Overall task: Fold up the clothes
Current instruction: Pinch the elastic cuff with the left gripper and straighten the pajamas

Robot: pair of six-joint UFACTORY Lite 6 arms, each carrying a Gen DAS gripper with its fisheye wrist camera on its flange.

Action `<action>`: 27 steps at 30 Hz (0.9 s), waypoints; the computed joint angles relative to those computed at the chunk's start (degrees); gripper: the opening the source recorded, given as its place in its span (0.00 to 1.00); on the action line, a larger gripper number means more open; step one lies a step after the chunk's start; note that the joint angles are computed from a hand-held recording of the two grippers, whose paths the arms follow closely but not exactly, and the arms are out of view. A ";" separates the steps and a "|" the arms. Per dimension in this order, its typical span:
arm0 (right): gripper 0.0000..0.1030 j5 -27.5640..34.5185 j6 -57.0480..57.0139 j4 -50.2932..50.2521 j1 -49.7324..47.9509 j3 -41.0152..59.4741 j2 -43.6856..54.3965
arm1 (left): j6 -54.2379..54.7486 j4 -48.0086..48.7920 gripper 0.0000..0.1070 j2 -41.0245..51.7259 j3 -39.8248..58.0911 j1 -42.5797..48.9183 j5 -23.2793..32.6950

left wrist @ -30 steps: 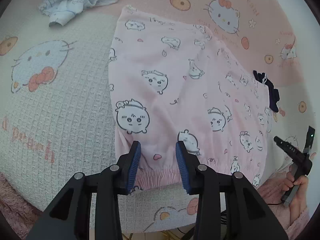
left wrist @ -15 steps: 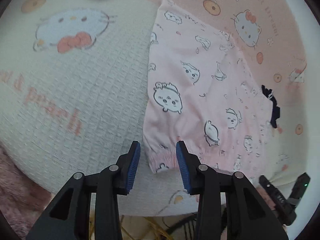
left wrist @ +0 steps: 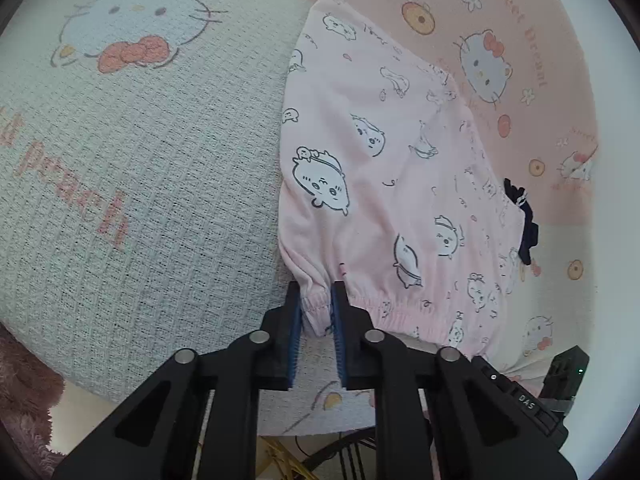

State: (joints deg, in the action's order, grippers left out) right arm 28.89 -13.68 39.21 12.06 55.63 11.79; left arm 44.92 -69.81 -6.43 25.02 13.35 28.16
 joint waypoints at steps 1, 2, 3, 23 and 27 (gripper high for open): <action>0.11 -0.17 -0.90 1.05 -0.23 -0.53 -0.41 | 0.12 -0.29 0.13 -0.10 -0.18 0.23 0.24; 0.11 -0.10 -1.95 2.25 -0.61 -0.81 -0.18 | 0.30 -0.62 0.13 -0.20 -0.38 0.54 0.59; 0.13 0.05 -2.94 3.39 -1.01 -0.98 0.19 | 0.16 -0.14 0.13 0.50 -0.09 0.73 0.92; 0.08 4.11 -5.19 7.02 -2.86 -7.63 -13.58 | -23.30 22.50 0.10 -18.74 -3.01 0.05 10.15; 0.08 5.20 -1.13 3.39 -1.86 -7.73 -10.41 | -24.27 23.36 0.10 -17.35 -5.46 -0.83 8.94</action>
